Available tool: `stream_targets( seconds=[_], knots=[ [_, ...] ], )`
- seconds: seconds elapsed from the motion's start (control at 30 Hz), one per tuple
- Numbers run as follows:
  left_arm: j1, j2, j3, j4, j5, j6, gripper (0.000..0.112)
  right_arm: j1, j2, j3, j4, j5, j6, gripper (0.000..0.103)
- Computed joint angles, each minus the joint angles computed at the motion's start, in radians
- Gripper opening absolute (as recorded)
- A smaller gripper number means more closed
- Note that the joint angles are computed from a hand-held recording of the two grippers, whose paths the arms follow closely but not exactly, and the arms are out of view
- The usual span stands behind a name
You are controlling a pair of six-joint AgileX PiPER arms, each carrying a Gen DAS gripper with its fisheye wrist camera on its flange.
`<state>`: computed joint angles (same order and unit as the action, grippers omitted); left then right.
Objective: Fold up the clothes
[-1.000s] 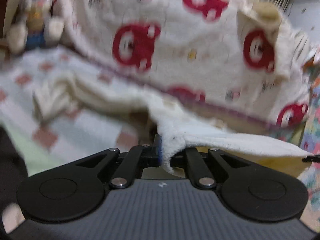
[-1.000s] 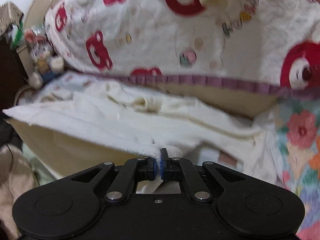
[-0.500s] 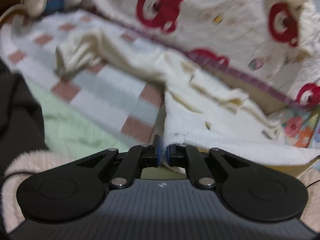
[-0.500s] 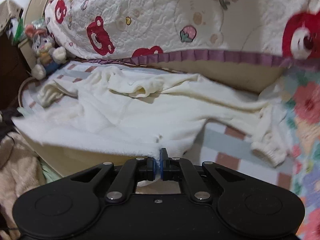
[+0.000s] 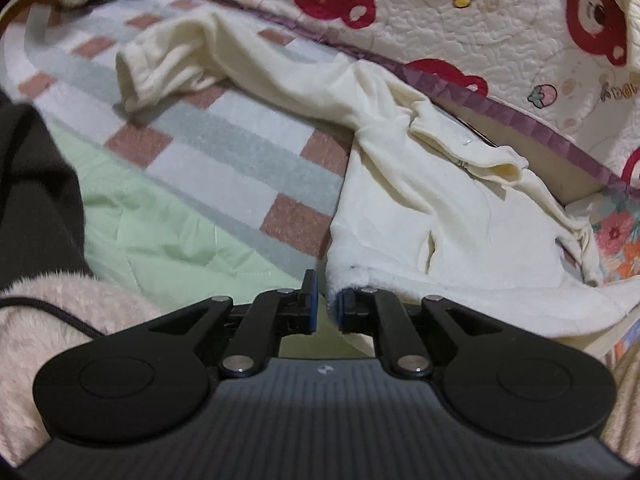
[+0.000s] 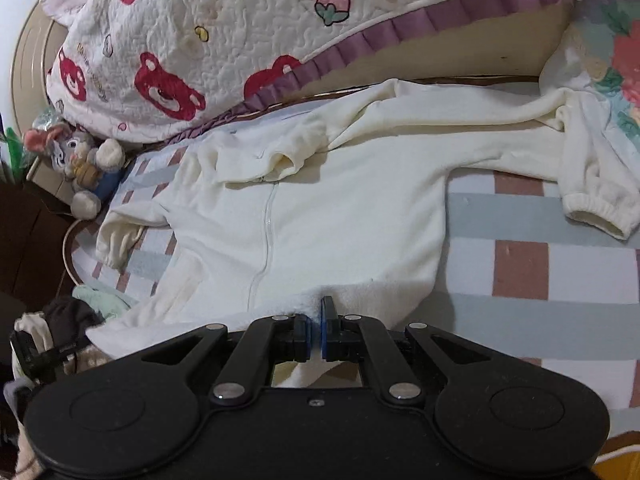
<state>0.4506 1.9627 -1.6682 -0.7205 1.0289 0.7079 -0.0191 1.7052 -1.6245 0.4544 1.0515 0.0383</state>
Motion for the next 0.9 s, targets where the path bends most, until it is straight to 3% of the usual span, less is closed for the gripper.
stream_targets(
  seconds=[0.23,0.3,0.37,0.47,0.5,0.57,0.7,0.8,0.9],
  knots=[
    [-0.03,-0.089,0.118,0.003,-0.099,0.151,0.009,-0.046,-0.029,0.084,-0.043,0.029,-0.059,0.004],
    [-0.048,-0.097,0.13,0.024,-0.109,0.171,0.009,-0.059,-0.036,0.148,-0.033,0.009,-0.088,0.004],
    [-0.073,-0.084,0.112,0.089,-0.108,0.124,0.01,-0.106,-0.056,0.262,0.071,-0.052,-0.146,0.004],
    [-0.106,-0.063,0.076,0.17,-0.101,0.059,0.029,-0.16,-0.078,0.407,0.21,-0.131,-0.248,0.004],
    [-0.114,-0.055,0.064,0.19,-0.094,0.043,0.037,-0.164,-0.084,0.446,0.231,-0.154,-0.272,0.005],
    [-0.13,-0.026,0.02,0.238,-0.055,0.007,0.042,-0.173,-0.093,0.519,0.284,-0.198,-0.323,0.007],
    [-0.139,0.022,-0.062,0.275,0.043,-0.043,0.042,-0.217,-0.113,0.66,0.481,-0.251,-0.487,0.02],
    [-0.084,0.005,-0.072,0.191,0.109,-0.015,0.042,-0.309,-0.161,0.802,0.712,-0.205,-0.682,0.043],
    [-0.017,-0.022,-0.093,0.139,0.168,-0.048,0.042,-0.416,-0.269,0.936,0.811,-0.163,-0.772,0.046]
  ],
)
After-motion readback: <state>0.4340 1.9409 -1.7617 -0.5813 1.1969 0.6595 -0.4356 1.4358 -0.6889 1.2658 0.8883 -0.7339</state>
